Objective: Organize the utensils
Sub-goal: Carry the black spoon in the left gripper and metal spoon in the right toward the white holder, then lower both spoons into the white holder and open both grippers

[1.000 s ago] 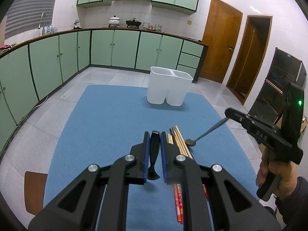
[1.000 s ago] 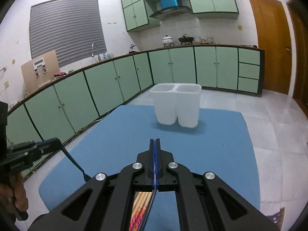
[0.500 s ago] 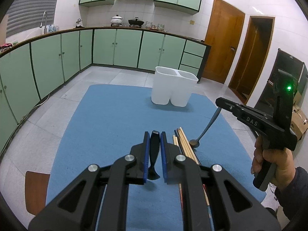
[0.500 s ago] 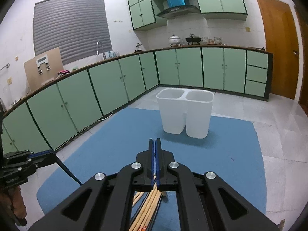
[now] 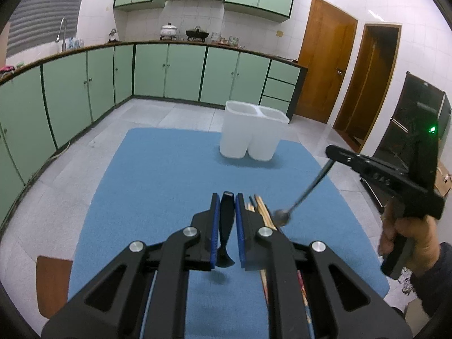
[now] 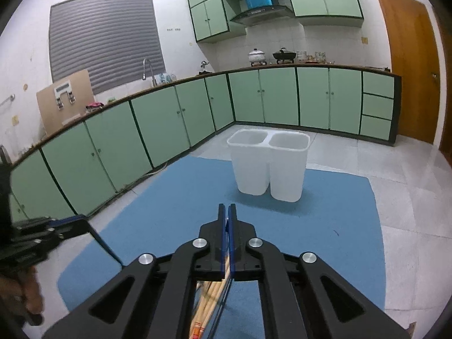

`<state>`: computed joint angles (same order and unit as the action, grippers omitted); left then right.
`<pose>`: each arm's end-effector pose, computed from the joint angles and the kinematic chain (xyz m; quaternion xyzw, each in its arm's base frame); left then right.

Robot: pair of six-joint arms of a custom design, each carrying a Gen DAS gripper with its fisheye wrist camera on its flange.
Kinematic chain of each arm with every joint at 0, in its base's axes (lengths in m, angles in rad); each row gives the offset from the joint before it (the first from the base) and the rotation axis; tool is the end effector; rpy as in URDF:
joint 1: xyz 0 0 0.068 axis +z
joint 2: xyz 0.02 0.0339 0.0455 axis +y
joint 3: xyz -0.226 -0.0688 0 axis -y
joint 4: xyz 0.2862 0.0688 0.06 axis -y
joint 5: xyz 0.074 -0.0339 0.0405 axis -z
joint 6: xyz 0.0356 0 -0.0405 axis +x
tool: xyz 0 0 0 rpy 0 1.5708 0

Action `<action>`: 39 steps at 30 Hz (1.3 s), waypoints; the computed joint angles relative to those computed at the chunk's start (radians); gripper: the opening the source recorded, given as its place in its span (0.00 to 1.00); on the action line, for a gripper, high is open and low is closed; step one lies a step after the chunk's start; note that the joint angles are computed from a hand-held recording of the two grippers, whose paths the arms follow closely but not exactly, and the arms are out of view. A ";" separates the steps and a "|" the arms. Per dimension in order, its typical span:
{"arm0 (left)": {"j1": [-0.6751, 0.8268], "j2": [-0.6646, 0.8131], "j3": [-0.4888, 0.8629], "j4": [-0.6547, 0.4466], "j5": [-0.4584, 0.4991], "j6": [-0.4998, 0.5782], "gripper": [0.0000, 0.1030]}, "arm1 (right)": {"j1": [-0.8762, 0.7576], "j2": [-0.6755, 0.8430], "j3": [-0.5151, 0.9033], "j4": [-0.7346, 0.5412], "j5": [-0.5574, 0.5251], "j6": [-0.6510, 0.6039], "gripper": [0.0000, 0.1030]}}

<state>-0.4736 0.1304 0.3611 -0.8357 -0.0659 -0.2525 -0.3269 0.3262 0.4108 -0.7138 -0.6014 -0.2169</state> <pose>0.1354 -0.0667 0.2044 0.0825 0.8815 -0.1375 0.4442 0.1671 -0.0354 0.2091 -0.0874 0.8573 0.1379 0.4882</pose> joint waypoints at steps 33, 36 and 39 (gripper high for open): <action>0.068 1.515 1.086 0.588 0.158 0.248 0.10 | 0.182 1.028 0.768 0.399 0.399 0.014 0.01; 0.076 1.615 1.126 0.603 0.155 0.247 0.10 | 0.175 1.101 0.777 0.439 0.388 0.022 0.01; 0.098 1.651 1.113 0.620 0.173 0.234 0.10 | 0.164 1.145 0.778 0.455 0.362 0.039 0.02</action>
